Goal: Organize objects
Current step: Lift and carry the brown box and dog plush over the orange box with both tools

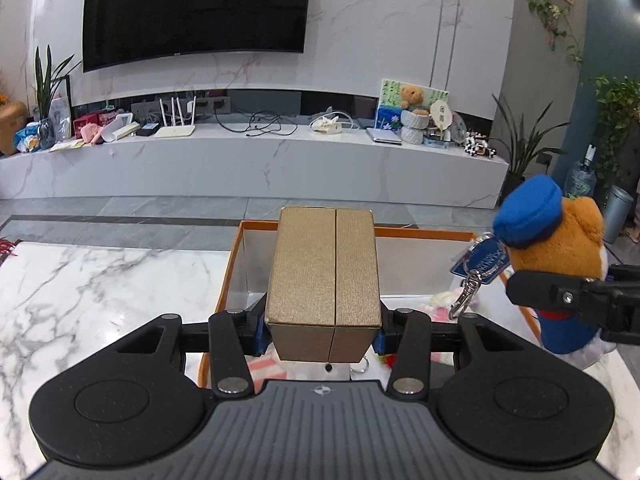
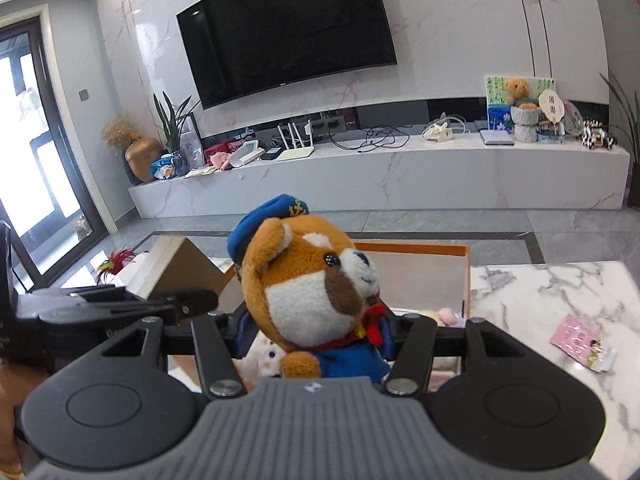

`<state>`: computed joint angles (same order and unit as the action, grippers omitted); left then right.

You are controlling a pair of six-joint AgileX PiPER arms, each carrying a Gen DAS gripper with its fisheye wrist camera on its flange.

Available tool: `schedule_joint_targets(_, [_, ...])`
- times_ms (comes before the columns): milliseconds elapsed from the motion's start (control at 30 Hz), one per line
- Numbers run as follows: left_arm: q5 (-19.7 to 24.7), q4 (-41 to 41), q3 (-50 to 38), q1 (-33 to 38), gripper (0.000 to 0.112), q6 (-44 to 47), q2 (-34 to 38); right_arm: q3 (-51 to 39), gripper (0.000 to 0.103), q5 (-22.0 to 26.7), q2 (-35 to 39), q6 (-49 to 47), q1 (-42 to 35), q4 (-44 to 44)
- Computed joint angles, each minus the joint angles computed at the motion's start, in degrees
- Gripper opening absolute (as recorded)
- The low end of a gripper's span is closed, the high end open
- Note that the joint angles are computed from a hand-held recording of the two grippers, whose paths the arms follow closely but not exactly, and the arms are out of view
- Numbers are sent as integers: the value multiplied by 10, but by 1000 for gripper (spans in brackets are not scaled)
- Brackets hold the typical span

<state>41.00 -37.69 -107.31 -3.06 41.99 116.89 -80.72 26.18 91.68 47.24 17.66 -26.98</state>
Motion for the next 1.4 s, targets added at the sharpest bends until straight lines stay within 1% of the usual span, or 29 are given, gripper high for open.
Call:
schedule_joint_targets(33, [2, 6, -13, -1, 52, -9, 11, -15, 58, 0, 14, -11, -8, 14])
schedule_joint_targets(133, [5, 26, -49, -7, 52, -32, 43, -87, 58, 11, 74, -81, -33, 76])
schedule_joint_targets(233, [5, 43, -68, -12, 52, -50, 62, -169, 58, 47, 134, -145, -50, 125])
schedule_joint_targets(367, [17, 56, -97, -19, 52, -77, 87, -275, 58, 105, 208, -211, -70, 181])
schedule_joint_targets(433, [24, 69, -123, -23, 52, -98, 104, -317, 58, 137, 237, -220, -76, 193])
schedule_joint_targets(533, [36, 94, -163, -27, 52, -137, 130, -354, 58, 170, 264, -225, -84, 211])
schedule_joint_targets(700, [48, 153, -247, -44, 52, -193, 171, -383, 58, 197, 286, -224, -90, 228])
schedule_joint_targets(900, [84, 166, -303, -47, 52, -219, 205, -396, 58, 214, 300, -216, -88, 222])
schedule_joint_targets(967, [96, 181, -330, -51, 52, -233, 221, -414, 58, 228, 310, -213, -87, 219])
schedule_joint_targets(1400, [125, 221, -383, -64, 52, -265, 257, -485, 58, 292, 355, -211, -86, 215])
